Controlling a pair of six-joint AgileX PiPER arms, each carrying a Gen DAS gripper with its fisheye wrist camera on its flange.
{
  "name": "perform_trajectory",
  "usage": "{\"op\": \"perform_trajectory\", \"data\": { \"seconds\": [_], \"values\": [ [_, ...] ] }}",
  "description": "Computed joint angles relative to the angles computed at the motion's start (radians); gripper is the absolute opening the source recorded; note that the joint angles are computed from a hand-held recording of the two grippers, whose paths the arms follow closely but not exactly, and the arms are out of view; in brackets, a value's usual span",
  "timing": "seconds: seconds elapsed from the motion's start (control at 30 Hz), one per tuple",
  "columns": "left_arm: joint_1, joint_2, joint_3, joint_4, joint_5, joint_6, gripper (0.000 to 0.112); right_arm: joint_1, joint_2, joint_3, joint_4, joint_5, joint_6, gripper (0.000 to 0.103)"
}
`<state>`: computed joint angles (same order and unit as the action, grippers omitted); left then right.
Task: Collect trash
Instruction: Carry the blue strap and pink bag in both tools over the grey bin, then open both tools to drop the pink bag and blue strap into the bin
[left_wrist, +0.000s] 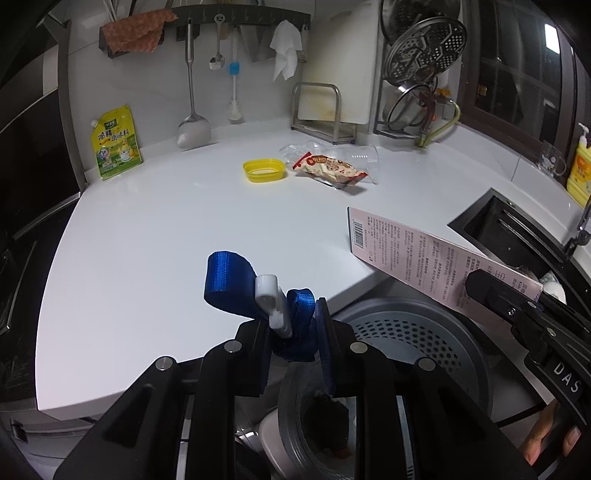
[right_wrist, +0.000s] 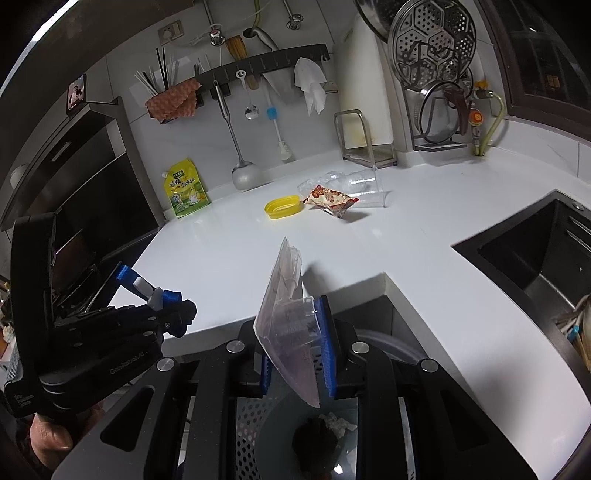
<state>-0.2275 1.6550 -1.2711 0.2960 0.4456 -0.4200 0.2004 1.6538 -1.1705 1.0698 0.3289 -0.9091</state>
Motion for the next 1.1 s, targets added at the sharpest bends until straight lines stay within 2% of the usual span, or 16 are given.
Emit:
{"op": "perform_trajectory", "data": {
  "seconds": [0.23, 0.4, 0.6, 1.1],
  "values": [
    [-0.054, -0.043, 0.065, 0.099, -0.006, -0.106, 0.022, -0.018, -0.087, 0.112, 0.074, -0.006, -0.074, 0.021],
    [-0.084, -0.059, 0.098, 0.141, -0.008, -0.158, 0.022, -0.035, -0.124, 0.169, 0.073, -0.006, -0.078, 0.020],
    [-0.118, -0.056, 0.118, 0.197, -0.008, -0.220, 0.022, -0.057, -0.138, 0.232, 0.105, -0.004, -0.106, 0.020],
    [-0.160, -0.026, 0.147, 0.263, -0.016, -0.311, 0.022, -0.057, -0.133, 0.315, 0.059, -0.041, -0.067, 0.020]
  ]
}}
